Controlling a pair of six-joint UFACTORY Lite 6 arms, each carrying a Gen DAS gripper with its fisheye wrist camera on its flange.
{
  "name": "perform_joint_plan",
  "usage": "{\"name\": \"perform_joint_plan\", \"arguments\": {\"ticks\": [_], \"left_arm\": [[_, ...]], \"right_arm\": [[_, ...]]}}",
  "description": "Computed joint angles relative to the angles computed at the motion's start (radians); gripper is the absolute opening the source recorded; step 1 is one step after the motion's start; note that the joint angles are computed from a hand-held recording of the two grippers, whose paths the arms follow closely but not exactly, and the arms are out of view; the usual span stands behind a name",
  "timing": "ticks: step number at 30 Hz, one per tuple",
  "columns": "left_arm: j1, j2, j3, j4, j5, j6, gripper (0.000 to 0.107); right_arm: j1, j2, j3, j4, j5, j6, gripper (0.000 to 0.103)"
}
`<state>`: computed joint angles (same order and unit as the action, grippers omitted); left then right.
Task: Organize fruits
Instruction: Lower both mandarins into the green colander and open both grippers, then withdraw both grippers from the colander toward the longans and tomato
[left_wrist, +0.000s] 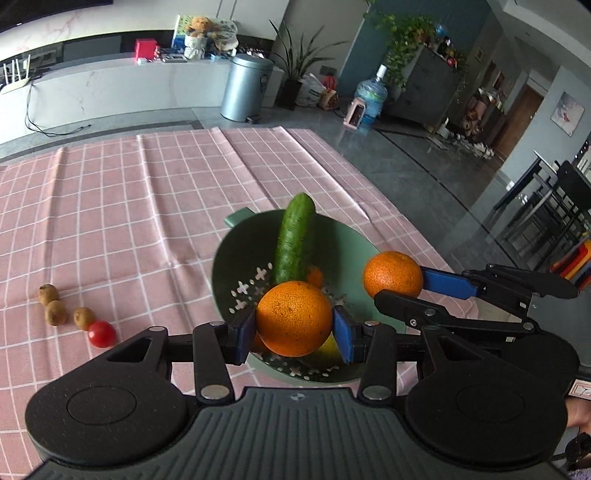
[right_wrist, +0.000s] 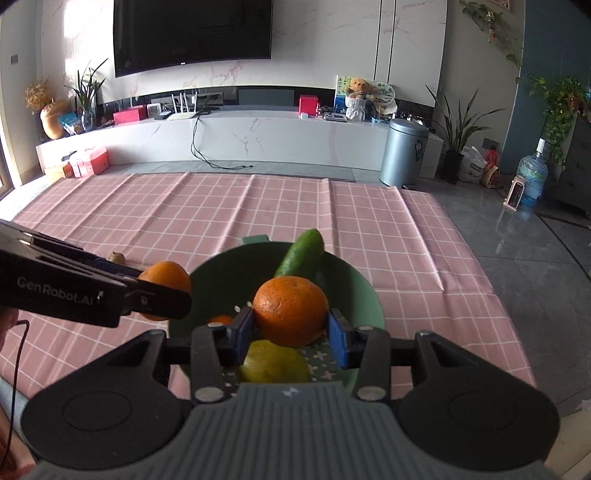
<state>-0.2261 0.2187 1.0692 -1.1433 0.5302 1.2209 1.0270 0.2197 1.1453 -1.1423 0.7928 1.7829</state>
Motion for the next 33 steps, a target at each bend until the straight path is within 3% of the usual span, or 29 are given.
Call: {"name": "perform_joint_plan", "arguments": {"ticks": [10, 15, 25, 33], "left_arm": [[-0.140, 0.238, 0.288, 0.552, 0.059, -0.501, 0.050], [-0.173, 0.313, 0.384, 0.733, 0.113, -0.568, 0.050], [-0.219, 0.409, 0.511, 0.878, 0.196, -0.619, 0.050], [-0.226, 0.434, 0.491, 0.868, 0.158, -0.605, 0.051]], "right_arm": [[-0.188, -0.064, -0.123, 0.098, -0.208, -0.279, 0.040], [-0.278, -0.022, -0.090, 0.211, -0.297, -0.504, 0.040], [-0.368, 0.122, 0.088, 0.545, -0.305, -1.058, 0.040], [-0.386, 0.204, 0.170, 0.630, -0.262, -1.221, 0.040]]}}
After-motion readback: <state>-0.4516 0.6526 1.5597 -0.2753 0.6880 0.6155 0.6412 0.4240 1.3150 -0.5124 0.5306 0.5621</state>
